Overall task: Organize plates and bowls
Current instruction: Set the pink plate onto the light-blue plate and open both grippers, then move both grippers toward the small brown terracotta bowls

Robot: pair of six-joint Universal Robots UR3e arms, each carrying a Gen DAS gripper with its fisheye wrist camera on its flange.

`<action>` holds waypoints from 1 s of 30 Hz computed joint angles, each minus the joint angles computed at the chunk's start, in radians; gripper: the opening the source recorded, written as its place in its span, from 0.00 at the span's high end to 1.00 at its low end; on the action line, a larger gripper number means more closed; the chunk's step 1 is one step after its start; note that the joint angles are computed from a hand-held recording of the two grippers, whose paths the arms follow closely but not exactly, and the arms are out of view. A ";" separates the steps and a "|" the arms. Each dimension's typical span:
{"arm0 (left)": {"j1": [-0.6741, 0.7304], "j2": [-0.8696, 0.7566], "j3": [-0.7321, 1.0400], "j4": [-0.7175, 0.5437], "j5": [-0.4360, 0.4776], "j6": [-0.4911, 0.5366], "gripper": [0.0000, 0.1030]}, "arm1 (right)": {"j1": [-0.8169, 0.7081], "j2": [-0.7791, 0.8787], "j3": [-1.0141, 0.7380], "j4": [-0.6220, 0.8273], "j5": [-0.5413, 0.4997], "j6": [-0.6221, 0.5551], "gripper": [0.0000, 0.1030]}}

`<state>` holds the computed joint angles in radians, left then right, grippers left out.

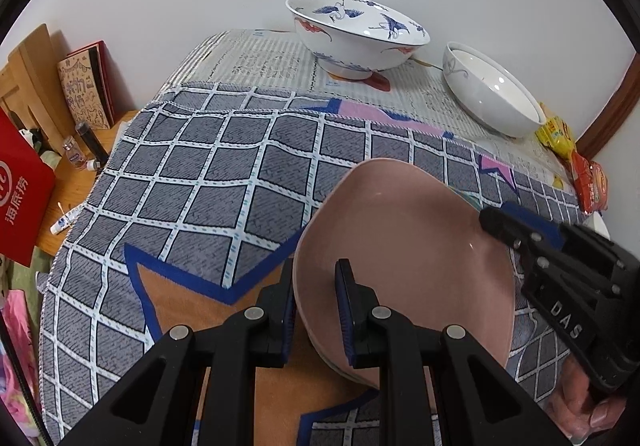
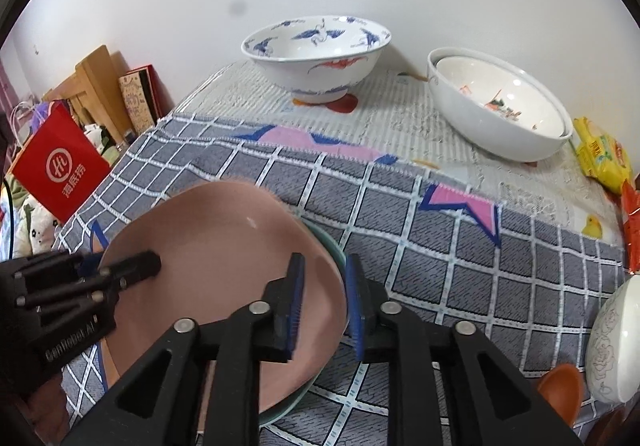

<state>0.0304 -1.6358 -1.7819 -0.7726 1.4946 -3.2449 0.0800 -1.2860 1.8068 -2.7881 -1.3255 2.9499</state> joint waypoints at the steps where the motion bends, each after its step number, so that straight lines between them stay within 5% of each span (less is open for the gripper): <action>1: -0.004 0.002 0.000 -0.004 0.005 -0.001 0.83 | 0.001 -0.006 0.004 -0.005 -0.003 0.000 0.78; 20: -0.129 0.082 0.030 -0.130 0.134 -0.032 0.69 | -0.242 -0.402 0.331 0.047 0.168 -0.064 0.65; 30: -0.267 0.121 0.088 -0.178 0.208 -0.090 0.68 | -0.598 -0.807 0.526 0.322 0.351 -0.276 0.59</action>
<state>-0.2362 -1.5149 -1.6935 -0.9503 1.7025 -3.3351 -0.5184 -2.0929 2.3327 -2.4659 -0.9743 2.6735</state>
